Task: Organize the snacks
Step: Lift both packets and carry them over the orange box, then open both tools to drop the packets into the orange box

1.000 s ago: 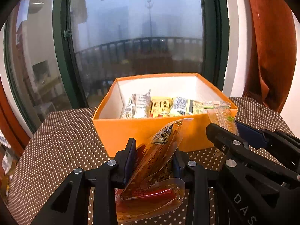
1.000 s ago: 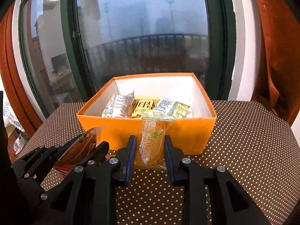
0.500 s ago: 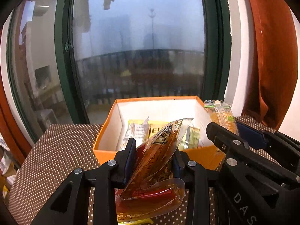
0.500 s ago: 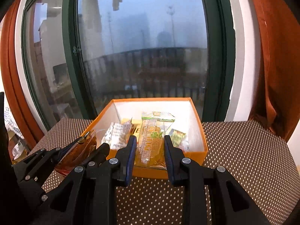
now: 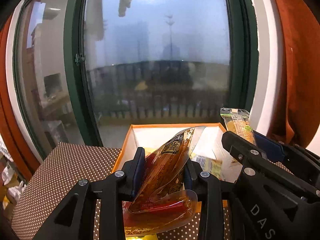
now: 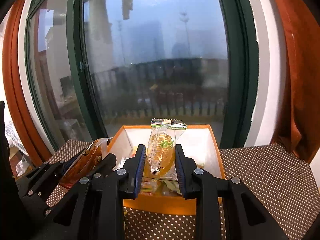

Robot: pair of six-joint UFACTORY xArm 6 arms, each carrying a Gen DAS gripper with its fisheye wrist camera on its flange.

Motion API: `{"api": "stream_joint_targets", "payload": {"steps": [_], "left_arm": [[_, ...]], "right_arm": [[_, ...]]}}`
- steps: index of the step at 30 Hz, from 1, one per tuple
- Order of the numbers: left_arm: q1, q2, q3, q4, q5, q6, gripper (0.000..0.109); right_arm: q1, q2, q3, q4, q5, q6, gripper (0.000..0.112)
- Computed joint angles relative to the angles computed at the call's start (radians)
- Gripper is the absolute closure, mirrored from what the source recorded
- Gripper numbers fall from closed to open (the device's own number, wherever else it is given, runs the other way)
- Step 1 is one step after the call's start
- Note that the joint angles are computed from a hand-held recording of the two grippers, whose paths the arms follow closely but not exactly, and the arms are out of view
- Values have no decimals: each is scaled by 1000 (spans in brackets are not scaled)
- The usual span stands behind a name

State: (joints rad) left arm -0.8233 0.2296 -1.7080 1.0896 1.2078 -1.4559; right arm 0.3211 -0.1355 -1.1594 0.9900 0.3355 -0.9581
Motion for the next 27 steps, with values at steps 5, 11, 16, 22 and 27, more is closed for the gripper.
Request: {"api": "stream_joint_targets", "payload": {"steps": [5, 11, 16, 22, 27], "left_arm": [[20, 32, -48, -5, 13, 33, 74], [53, 105, -121, -11, -11, 76, 74], [92, 180, -187, -31, -70, 106, 74], [139, 258, -260, -96, -126, 153, 74], [177, 322, -324, -186, -174, 219, 74]], "right_arm": [[-11, 49, -61, 73, 31, -42, 80], [-38, 133, -139, 150, 74, -74, 80], [-47, 206, -193, 124, 44, -31, 80], [-70, 310, -281, 59, 77, 64, 80], [-85, 388, -347, -38, 104, 176, 80]]}}
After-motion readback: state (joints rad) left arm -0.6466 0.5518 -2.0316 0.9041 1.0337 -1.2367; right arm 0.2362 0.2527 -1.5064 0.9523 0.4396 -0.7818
